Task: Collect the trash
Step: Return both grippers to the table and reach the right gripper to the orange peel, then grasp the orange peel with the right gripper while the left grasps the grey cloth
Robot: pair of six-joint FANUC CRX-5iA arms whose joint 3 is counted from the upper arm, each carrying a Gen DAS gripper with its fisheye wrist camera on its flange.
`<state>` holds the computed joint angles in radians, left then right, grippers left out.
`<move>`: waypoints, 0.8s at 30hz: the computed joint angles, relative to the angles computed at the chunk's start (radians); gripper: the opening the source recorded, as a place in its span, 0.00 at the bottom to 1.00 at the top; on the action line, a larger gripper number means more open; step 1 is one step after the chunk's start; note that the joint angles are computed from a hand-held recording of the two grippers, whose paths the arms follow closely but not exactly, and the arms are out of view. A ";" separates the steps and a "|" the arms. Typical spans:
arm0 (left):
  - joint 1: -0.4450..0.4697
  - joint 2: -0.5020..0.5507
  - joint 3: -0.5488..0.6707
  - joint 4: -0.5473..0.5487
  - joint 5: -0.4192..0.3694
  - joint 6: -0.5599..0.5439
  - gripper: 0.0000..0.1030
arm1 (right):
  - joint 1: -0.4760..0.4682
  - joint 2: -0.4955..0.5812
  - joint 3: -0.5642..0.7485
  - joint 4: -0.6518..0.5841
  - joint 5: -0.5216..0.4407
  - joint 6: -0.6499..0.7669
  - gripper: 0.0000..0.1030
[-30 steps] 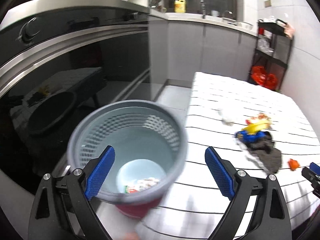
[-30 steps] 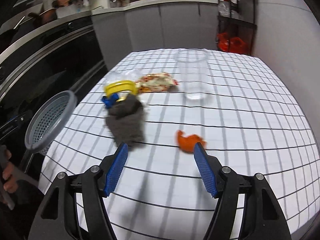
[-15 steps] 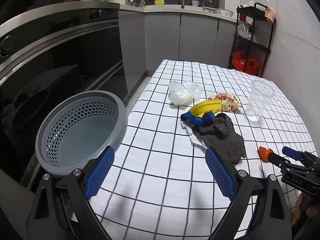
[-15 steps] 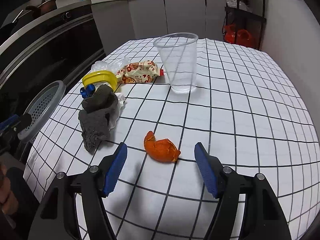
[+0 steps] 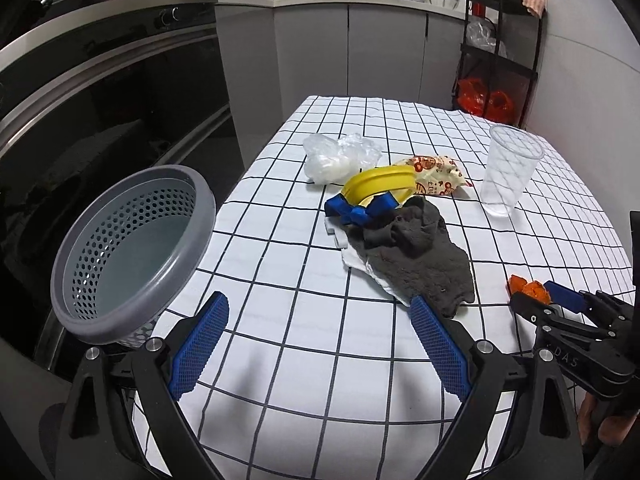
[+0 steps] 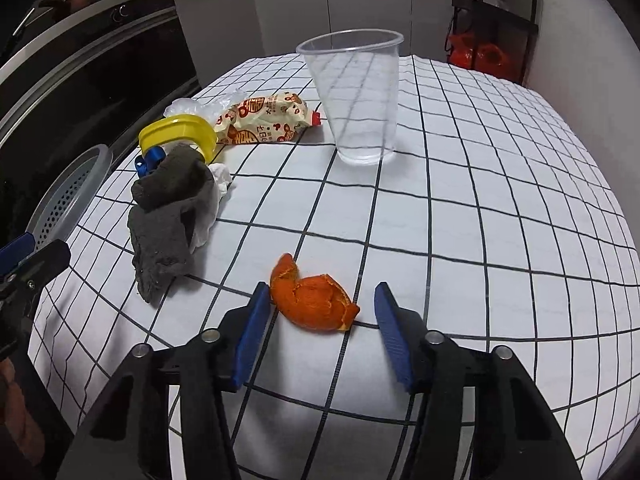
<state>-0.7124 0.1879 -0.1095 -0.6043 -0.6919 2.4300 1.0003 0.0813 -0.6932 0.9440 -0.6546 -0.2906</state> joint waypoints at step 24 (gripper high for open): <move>-0.055 0.193 0.196 0.037 -0.028 -0.051 0.88 | -0.046 -0.160 -0.166 0.206 0.065 -0.293 0.23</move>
<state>-0.7679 0.3812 0.0862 -0.5673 -0.7203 2.3794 0.9538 -0.0787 -0.8593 1.1502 -0.5895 -0.5834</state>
